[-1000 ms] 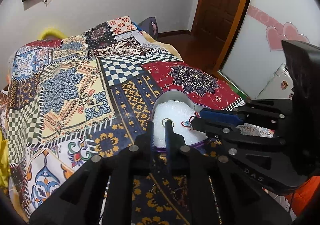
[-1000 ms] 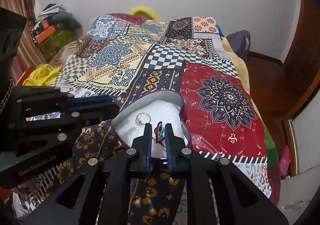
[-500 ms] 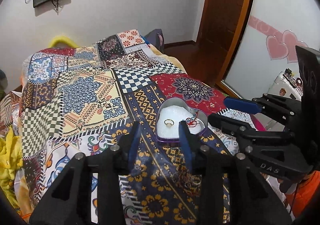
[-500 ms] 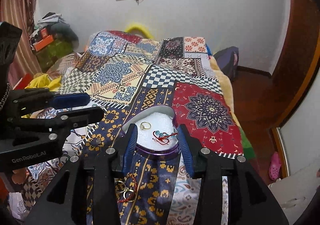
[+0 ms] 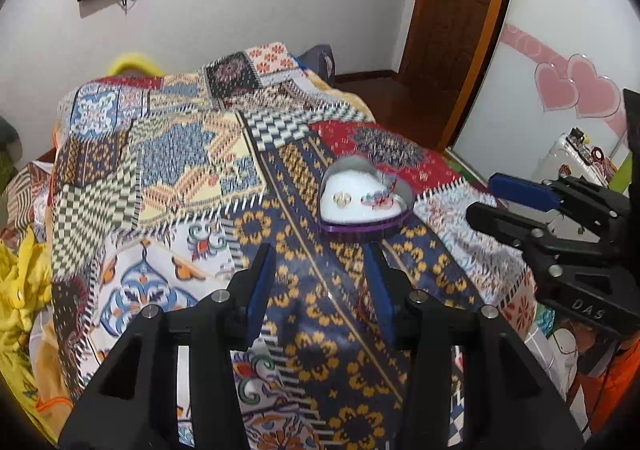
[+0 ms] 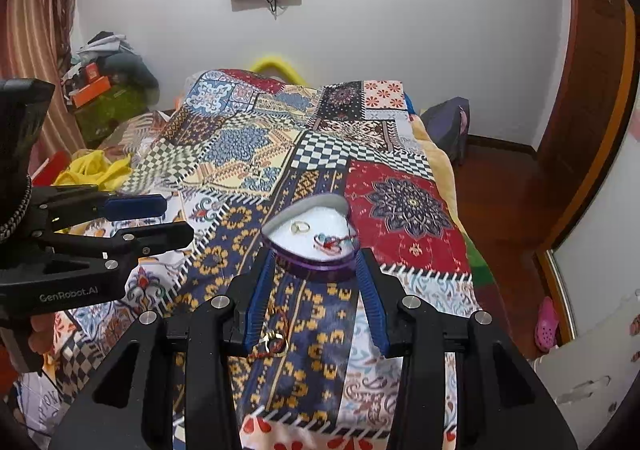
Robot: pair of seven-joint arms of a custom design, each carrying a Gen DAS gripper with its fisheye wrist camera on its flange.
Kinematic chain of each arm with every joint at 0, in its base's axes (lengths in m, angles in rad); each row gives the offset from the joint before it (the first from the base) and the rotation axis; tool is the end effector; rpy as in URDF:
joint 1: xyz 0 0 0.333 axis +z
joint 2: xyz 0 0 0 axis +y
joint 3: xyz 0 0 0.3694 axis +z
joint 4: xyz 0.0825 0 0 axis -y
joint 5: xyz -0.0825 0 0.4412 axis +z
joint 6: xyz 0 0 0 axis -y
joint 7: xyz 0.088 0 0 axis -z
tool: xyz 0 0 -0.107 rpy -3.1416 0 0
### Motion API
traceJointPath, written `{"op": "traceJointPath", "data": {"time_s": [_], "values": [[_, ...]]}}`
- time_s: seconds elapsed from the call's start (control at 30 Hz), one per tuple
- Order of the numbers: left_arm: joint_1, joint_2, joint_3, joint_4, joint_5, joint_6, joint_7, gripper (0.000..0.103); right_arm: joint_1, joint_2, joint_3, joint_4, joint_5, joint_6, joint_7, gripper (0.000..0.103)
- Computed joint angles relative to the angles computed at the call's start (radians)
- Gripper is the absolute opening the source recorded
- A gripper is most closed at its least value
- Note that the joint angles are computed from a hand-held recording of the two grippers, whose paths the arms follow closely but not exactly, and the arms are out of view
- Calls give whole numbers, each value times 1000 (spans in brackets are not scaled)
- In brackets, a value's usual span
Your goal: Organize jewelry
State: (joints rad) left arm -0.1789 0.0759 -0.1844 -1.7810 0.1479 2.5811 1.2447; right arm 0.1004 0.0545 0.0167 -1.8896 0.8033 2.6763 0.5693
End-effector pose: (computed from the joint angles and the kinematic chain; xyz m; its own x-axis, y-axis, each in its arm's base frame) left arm 0.6486 -0.2446 0.6286 -0.1597 -0.9831 0.0893 -0.7465 0.0610 -0.6626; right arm 0.6749 0.0570 0.5838 0.5053 -0.8629 -0.0132 -0.5366 -0.3022 -0.7879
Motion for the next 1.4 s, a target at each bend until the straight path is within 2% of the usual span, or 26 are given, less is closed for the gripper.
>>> {"op": "traceJointPath", "data": {"time_s": [0.2,0.47,0.63,0.77,0.9,0.97,1.03,1.13,1.27,1.4], "values": [[1,-7,-3,-41,-26,-22,16,45,3,-4,-3,-41,-39,-4,26,39],[2,7,-5,-64,-53,-53,36,45,-3,23,-2,-64,-127,-75,104,39],[3,16,-14,-67,-131,-44,83,45,-7,20,3,-78,-111,-79,93,39],[-7,36,-17,-49,-139,-39,87,45,-11,20,-1,-75,-101,-72,103,39],[-11,67,-22,-17,-164,-66,104,24,-21,16,-6,-75,-81,-76,95,39],[-11,78,-24,-9,-187,-67,104,21,-23,18,-7,-73,-81,-73,97,39],[-12,83,-25,-3,-199,-72,107,11,-25,18,-10,-76,-85,-65,101,39],[-20,88,-23,0,-182,-69,96,3,-27,17,-10,-80,-85,-58,101,39],[-41,83,-13,-1,-100,-68,56,2,-30,12,-10,-83,-73,-65,90,39],[-44,45,-9,-35,-47,-20,18,1,-28,5,-9,-88,-72,-82,68,39]]}}
